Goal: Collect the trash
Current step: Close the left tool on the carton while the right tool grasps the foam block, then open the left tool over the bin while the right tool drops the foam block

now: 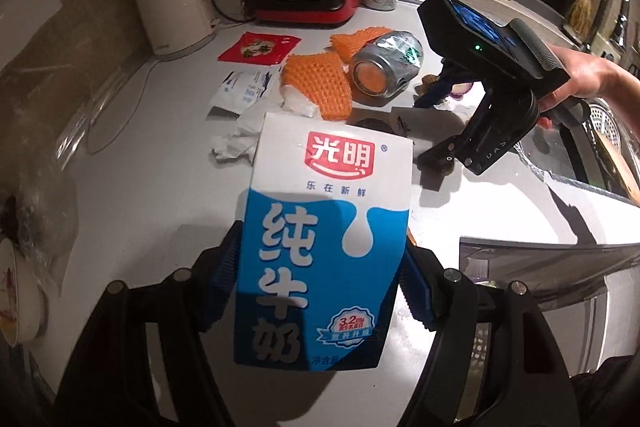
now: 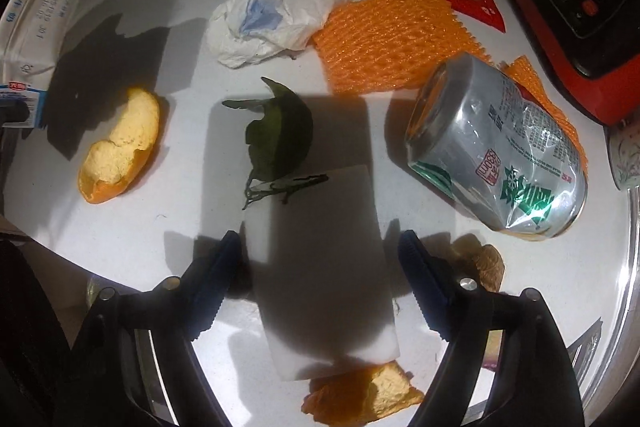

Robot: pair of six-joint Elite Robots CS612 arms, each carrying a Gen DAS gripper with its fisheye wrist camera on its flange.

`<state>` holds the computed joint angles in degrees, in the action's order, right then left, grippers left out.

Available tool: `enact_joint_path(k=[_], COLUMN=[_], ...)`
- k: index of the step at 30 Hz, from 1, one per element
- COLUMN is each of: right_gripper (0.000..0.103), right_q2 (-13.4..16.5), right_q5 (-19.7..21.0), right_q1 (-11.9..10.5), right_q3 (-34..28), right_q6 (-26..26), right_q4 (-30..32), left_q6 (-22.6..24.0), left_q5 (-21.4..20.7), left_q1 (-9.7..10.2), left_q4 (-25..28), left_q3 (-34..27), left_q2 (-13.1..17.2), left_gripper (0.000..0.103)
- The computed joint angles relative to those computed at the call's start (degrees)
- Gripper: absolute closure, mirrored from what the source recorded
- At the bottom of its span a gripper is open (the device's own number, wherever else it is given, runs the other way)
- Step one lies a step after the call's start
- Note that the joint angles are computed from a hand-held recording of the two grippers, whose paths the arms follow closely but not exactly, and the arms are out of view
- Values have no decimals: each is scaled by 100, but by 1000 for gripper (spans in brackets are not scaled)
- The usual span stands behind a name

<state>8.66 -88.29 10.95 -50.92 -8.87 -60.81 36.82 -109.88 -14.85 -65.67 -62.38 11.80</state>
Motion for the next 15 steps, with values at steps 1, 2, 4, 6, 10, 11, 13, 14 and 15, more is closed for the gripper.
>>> enact_joint_path(k=[1,2,4,6,10,11,13,14,15], right_gripper=[43,43,44,44,44,44,44,44,44], right_q2=[-9,-43,-52,-69,-58,-60,-95,-92,-80], right_q5=[56,121,137,10,-484,-717,-1098,-1312,-1502], right_q1=[-23,-46,-54,-23,121,173,236,278,308], right_q3=[15,70,69,63,-120,-148,-129,-151,-183], right_q6=[56,125,129,70,-101,-153,-227,-224,-185], right_q4=[-33,-8,-32,-72,-286,-375,-592,-681,-775], left_q6=[-138,-244,-412,-574,-793,-823,-851,-845,-824], left_q5=[87,126,202,261,259,224,174,142,110], left_q1=[-2,5,10,12,15,18,15,10,6], left_q4=[-13,-25,-28,-69,-225,-256,-337,-366,-390], left_q3=[-13,-12,0,-10,-3,9,63,81,119], left_q2=[8,9,9,17,15,8,-20,-33,-56], left_gripper=[35,35,35,35,35,35,35,35,35])
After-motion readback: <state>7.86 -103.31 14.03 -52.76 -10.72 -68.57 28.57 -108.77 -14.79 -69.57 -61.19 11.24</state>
